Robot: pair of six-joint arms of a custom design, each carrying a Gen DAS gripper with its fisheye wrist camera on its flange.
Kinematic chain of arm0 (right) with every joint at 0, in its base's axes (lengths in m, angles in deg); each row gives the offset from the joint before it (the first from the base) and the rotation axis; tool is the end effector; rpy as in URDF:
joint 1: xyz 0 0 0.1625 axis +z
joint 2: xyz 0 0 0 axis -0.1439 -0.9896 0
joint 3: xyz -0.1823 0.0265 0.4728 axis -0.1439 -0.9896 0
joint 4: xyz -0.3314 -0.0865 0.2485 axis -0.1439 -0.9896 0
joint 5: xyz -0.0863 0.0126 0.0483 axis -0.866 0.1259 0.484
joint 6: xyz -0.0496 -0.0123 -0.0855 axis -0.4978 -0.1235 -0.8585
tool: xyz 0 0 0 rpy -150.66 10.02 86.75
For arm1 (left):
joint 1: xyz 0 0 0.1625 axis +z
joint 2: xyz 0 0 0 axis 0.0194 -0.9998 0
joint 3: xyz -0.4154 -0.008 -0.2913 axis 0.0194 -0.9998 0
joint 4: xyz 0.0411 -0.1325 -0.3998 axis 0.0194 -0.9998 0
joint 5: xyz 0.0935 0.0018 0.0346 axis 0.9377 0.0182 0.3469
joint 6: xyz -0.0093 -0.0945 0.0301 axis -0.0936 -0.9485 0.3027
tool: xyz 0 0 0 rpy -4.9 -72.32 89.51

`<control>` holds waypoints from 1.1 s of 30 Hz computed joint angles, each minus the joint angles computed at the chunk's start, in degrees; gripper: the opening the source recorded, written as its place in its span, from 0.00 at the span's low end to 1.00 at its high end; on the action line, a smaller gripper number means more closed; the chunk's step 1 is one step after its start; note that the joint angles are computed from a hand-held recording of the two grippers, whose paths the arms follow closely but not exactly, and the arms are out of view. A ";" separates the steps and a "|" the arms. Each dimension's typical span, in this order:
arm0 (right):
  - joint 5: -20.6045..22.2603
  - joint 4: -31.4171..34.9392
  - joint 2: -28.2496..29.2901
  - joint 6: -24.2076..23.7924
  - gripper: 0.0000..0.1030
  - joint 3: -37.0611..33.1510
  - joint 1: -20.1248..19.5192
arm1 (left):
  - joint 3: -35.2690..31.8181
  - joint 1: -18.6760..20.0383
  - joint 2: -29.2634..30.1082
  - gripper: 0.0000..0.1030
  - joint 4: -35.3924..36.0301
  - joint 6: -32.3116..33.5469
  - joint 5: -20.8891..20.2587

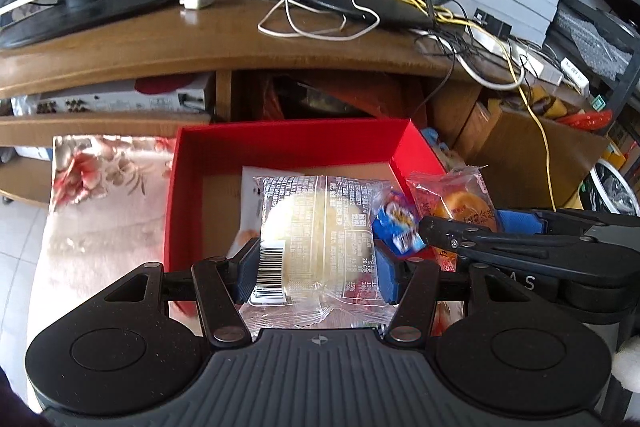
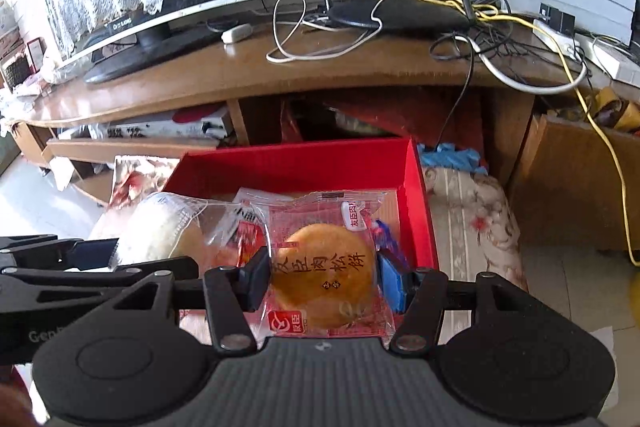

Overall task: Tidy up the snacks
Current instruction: 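Lift both held bags and carry them over the red box, then lower both bags into the red box and open both tools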

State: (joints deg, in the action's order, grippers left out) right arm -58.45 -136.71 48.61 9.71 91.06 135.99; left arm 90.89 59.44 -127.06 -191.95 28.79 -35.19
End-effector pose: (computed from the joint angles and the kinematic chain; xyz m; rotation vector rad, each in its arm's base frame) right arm 0.3632 -0.3715 -0.0737 0.3355 -2.3905 0.9333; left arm 0.0133 -0.3666 0.2994 0.6354 2.4343 -0.7559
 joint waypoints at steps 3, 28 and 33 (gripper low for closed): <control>0.25 -0.36 0.00 -1.38 0.48 -1.00 -0.76 | -0.61 0.08 1.83 0.61 -2.33 1.17 0.51; 2.36 3.70 2.28 -6.44 0.49 -6.94 -6.73 | -5.71 6.36 13.03 0.61 -9.74 5.11 0.84; 2.57 4.30 2.78 -6.69 0.49 -7.42 -7.40 | -6.27 7.39 14.25 0.61 -10.15 5.04 0.77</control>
